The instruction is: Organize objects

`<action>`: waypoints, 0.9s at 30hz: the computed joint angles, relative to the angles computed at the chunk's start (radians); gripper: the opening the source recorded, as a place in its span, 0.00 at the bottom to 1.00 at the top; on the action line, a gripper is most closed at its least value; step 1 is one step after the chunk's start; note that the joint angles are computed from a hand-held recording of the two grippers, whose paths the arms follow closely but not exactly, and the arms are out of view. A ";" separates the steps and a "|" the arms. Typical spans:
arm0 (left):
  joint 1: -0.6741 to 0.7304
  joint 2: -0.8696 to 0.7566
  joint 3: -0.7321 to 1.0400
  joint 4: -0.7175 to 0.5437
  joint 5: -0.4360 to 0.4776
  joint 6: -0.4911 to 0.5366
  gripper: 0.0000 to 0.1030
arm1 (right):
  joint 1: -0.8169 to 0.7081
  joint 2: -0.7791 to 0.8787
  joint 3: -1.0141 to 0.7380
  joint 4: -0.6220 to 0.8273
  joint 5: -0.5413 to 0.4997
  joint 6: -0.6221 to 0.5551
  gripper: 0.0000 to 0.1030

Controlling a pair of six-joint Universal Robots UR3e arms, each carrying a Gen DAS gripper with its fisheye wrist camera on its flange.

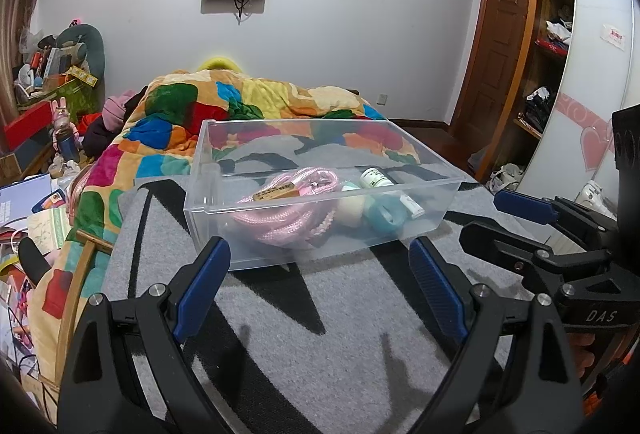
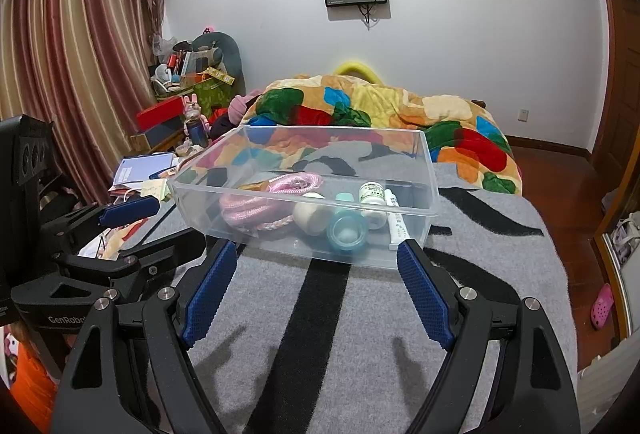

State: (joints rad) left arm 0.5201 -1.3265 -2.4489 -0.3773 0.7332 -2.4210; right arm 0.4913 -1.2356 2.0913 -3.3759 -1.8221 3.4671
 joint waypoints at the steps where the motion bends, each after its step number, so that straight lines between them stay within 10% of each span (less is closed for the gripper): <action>1: 0.001 0.000 -0.001 0.000 -0.001 0.000 0.89 | -0.001 0.000 0.001 -0.001 0.001 0.000 0.78; 27: 0.010 0.021 -0.014 -0.011 -0.013 0.014 0.89 | 0.010 -0.008 0.002 0.003 -0.007 0.004 0.78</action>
